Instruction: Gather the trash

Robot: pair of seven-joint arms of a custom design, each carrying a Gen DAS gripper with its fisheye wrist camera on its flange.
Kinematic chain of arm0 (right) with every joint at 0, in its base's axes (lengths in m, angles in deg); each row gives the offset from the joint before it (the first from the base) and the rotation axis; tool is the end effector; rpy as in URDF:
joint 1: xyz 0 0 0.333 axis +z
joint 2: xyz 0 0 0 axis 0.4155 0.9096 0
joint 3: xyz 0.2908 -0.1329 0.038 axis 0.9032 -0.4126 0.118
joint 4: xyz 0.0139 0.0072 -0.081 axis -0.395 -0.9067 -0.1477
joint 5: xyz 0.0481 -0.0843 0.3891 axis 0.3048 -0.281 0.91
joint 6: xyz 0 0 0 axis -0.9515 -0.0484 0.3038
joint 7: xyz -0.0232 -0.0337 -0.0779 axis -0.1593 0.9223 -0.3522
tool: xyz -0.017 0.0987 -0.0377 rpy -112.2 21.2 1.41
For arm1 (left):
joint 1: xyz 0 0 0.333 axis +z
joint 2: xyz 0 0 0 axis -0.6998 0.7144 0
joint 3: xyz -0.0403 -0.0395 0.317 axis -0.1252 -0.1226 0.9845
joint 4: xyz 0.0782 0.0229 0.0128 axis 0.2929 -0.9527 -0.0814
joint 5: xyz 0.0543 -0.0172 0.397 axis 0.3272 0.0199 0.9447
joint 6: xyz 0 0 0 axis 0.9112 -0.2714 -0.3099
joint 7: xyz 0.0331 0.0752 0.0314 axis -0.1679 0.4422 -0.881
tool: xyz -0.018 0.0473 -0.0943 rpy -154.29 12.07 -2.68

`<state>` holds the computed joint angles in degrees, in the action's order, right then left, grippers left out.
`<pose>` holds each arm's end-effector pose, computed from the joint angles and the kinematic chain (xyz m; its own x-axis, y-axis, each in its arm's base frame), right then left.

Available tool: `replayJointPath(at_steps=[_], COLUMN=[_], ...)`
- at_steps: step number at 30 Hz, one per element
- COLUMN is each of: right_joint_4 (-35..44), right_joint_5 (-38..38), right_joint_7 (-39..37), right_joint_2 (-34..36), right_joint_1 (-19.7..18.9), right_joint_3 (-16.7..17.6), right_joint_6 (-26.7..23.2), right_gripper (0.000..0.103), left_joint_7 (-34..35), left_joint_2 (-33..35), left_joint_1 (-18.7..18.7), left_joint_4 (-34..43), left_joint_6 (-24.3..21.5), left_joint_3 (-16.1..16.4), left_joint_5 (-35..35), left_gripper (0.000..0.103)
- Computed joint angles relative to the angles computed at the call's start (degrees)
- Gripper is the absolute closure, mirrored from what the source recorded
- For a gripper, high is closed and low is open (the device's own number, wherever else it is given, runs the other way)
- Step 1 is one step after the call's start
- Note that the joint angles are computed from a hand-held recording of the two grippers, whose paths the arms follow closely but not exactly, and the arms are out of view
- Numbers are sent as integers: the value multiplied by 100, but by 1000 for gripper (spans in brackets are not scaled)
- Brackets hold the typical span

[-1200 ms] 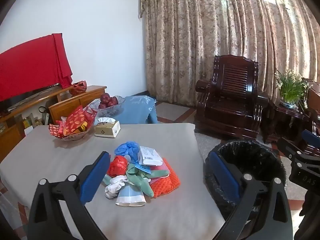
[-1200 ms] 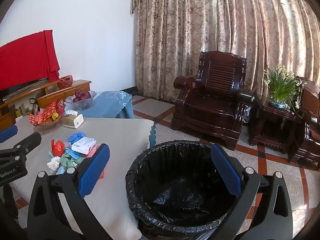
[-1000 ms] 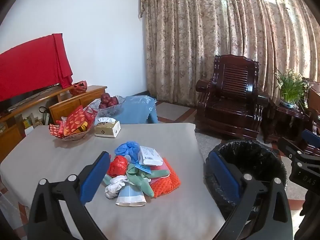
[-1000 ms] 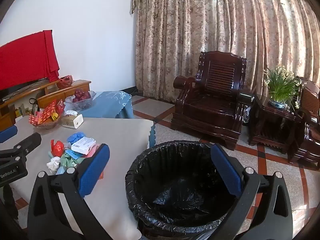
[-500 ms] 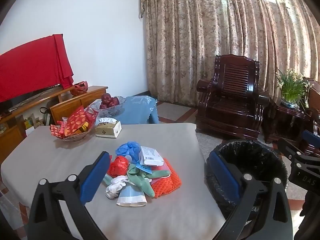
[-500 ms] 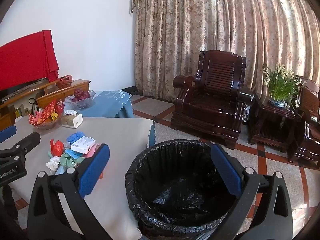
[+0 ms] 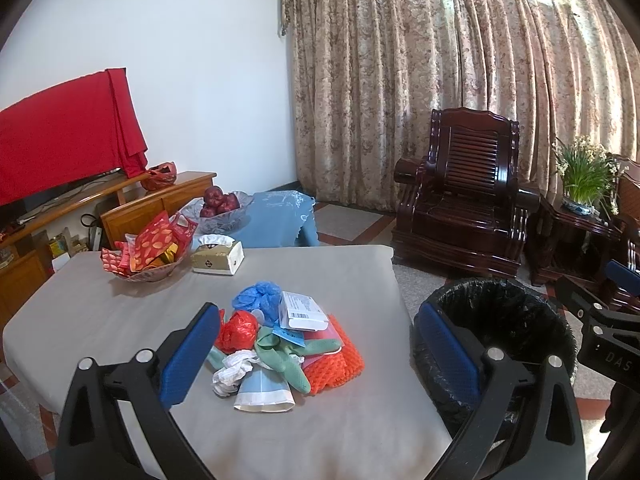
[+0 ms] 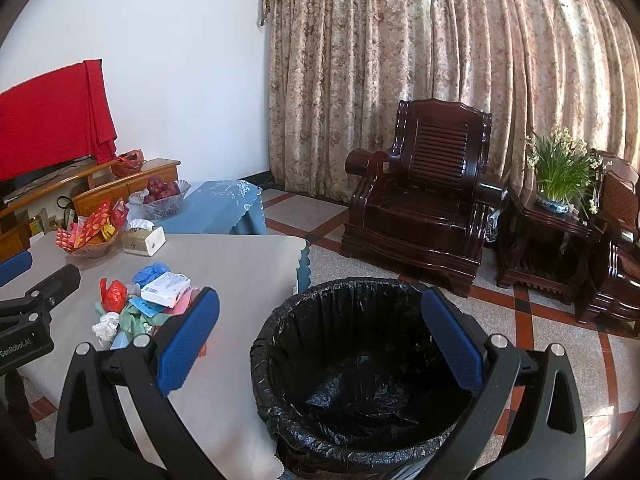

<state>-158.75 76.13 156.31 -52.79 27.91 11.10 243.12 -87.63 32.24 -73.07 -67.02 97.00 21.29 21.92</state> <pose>0.6888 0.2228 0.4289 0.4086 -0.9123 0.0292 -0.3838 -0.2007 -0.9013 0.5999 -0.3658 0.4308 0.4109 -0.9105 -0.0459 -0.4169 -0.1429 -0.8977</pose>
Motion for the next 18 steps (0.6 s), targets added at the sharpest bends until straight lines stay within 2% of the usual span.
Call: replayJointPath(at_steps=[8,9,18], right_joint_4=[13,-27,-13], right_joint_5=[2,-56,-48], right_joint_7=[17,-4,16], right_joint_2=[7,11,11], right_joint_1=[29,-130,-80], right_joint_3=[-22,107,62], right_joint_6=[-14,3,-11], right_gripper=[5,5,5], left_joint_7=[-55,-56,-45], left_joint_2=[-34,-37,-33], left_joint_1=[22,29,48], left_joint_4=[-89,-96,-91], left_joint_6=[46,49,45], left_joint_3=[22,17,-4], left_joint_5=[30,34,31], left_gripper=[6,6,6])
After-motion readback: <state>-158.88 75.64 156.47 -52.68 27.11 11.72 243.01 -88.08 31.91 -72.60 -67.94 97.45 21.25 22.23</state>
